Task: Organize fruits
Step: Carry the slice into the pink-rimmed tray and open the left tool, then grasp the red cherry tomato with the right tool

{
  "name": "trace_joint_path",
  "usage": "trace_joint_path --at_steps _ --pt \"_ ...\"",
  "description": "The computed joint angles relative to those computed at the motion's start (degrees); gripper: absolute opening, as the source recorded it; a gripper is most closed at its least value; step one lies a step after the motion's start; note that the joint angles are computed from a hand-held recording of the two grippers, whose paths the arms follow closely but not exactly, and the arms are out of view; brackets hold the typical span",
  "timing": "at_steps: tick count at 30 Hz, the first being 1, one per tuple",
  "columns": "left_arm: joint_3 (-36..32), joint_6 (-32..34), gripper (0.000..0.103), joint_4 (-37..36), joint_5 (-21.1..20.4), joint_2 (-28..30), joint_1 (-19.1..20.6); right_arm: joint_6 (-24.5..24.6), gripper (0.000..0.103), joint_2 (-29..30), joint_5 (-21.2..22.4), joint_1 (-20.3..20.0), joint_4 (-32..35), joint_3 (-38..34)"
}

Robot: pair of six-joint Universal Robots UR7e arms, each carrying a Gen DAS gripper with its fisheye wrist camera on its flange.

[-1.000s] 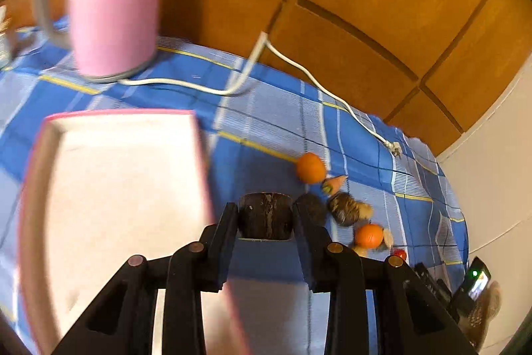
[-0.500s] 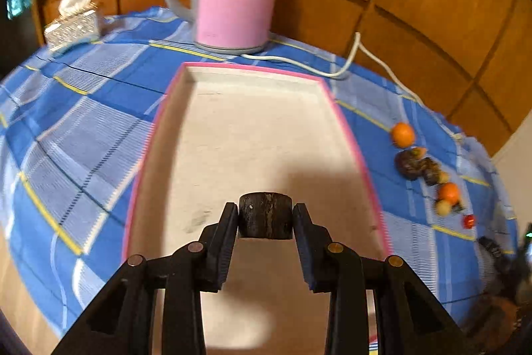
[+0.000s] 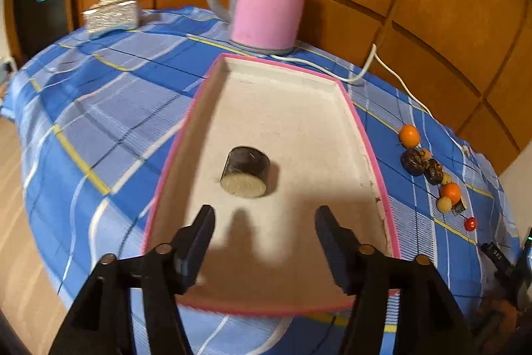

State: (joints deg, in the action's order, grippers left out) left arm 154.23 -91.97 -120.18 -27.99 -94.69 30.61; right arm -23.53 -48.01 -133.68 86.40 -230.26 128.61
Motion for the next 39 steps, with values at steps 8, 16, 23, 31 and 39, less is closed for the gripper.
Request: trace_joint_path --at_steps 8,16,23,31,39 --pt "-0.24 -16.65 0.077 19.01 -1.48 -3.83 -5.12 -2.95 0.076 -1.98 3.88 1.65 4.09 1.96" --pt "0.42 -18.55 0.079 19.93 -2.29 -5.11 -5.31 -5.73 0.076 -3.73 14.25 4.63 11.75 3.37" --pt "-0.4 -23.53 0.079 26.44 -2.86 -5.94 -7.49 -7.54 0.061 -0.71 13.87 5.93 16.02 0.11" --pt "-3.06 -37.62 0.088 40.67 -5.93 -5.46 -9.18 -10.86 0.027 1.84 13.31 5.58 15.21 -1.84" --pt "-3.28 -36.33 0.091 39.39 -5.98 -4.09 -8.13 -10.95 0.026 1.1 14.0 5.41 16.14 -1.49"
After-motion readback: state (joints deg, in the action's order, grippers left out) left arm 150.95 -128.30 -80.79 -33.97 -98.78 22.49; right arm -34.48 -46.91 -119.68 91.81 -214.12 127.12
